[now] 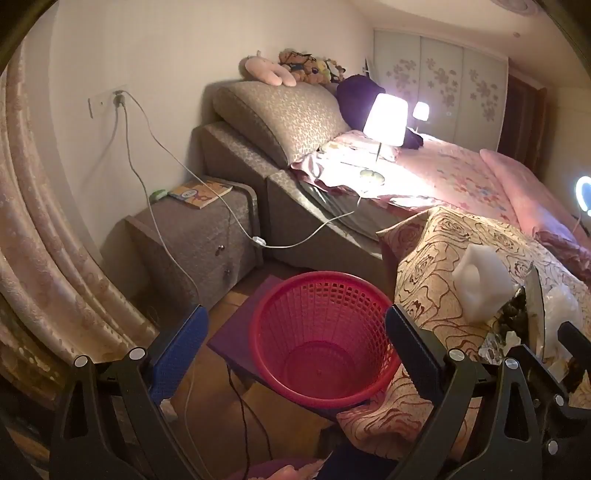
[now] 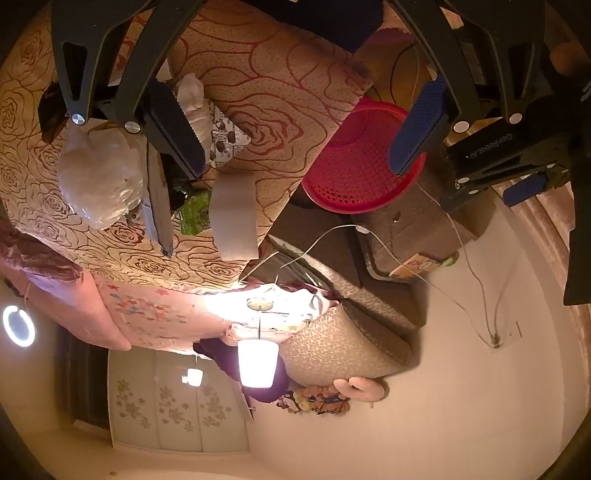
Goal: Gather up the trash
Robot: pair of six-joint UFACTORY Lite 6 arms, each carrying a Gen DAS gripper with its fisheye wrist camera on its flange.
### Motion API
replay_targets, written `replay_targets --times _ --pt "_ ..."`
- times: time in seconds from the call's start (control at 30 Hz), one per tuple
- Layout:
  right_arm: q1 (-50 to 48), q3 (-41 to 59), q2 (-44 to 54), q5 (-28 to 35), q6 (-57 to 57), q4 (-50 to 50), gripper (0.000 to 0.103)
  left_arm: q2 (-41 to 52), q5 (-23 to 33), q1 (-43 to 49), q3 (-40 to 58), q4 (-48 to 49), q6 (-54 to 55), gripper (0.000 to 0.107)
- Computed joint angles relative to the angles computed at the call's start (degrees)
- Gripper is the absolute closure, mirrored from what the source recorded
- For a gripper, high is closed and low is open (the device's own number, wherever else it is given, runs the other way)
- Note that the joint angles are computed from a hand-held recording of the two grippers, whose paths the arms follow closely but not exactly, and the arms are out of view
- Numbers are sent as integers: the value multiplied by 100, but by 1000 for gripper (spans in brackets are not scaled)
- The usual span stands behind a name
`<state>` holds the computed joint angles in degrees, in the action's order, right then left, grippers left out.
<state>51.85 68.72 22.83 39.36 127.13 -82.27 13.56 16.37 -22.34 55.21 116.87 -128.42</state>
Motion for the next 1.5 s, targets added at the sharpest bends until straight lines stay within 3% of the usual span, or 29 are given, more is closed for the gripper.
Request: replay_targets --times 1.5 --pt "-73 61 424 -240 578 -375 6 398 -31 -18 192 -75 115 14"
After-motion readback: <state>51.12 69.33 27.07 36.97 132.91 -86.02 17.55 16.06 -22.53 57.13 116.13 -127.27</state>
